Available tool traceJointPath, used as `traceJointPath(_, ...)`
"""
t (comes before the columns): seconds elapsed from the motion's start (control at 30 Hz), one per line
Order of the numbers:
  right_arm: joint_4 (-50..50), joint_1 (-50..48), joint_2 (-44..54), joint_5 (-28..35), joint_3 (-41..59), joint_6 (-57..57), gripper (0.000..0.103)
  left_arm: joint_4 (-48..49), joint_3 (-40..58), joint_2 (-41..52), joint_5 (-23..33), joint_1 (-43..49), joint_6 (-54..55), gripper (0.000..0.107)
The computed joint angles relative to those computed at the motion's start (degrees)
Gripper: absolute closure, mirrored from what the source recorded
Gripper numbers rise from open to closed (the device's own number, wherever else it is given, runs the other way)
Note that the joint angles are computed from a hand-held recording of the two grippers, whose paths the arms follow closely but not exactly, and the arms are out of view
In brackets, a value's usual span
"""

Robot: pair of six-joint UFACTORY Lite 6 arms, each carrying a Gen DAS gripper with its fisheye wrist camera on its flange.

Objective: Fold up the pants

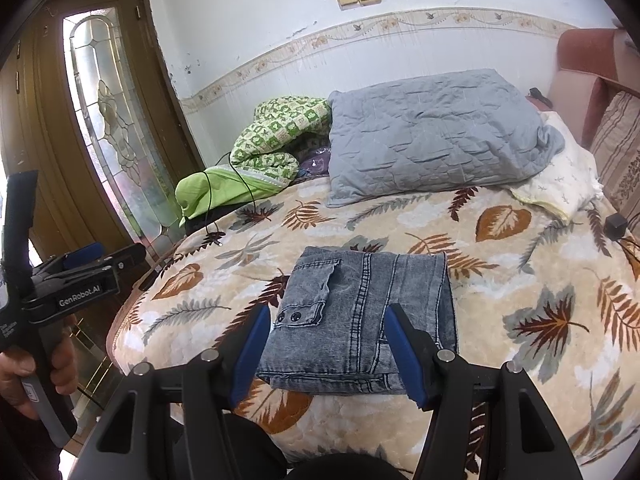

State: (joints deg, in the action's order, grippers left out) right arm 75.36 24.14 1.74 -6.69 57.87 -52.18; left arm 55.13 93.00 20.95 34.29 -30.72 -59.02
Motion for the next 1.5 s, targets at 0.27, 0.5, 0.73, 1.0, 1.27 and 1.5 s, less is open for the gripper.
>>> traceJointPath(0.27,13.68,3.06,-0.80,-2.70,1.91,-14.29,0.040,1.54,-2.46,-3.67,0.65,-0.18,-1.78,0.019)
traceJointPath(0.5,20.08,6.11,-1.93,-5.57,3.07,-21.11,0.040,3.01,-5.90,-8.13,0.40,-0.15,-3.88,0.019)
traceJointPath(0.73,23.79,9.04,-2.98,-8.53,3.74,-24.98,0.040,4.60,-9.42,-12.74,0.65,0.01,-5.71,0.019)
traceJointPath(1.0,25.41,11.36,-3.33,-10.27,4.34,-26.93,0.040,5.34,-11.46,-16.04,0.99,0.40,-6.61,0.019)
traceJointPath(1.27,24.38,11.15,-3.29,-9.74,4.32,-26.04,0.040,5.13,-10.96,-16.44,1.27,-0.03,-6.29,0.019)
traceJointPath(1.5,25.12,10.64,-2.30,-9.07,5.18,-26.83,0.040,4.55,-9.52,-15.25,1.39,-0.13,-5.07,0.019)
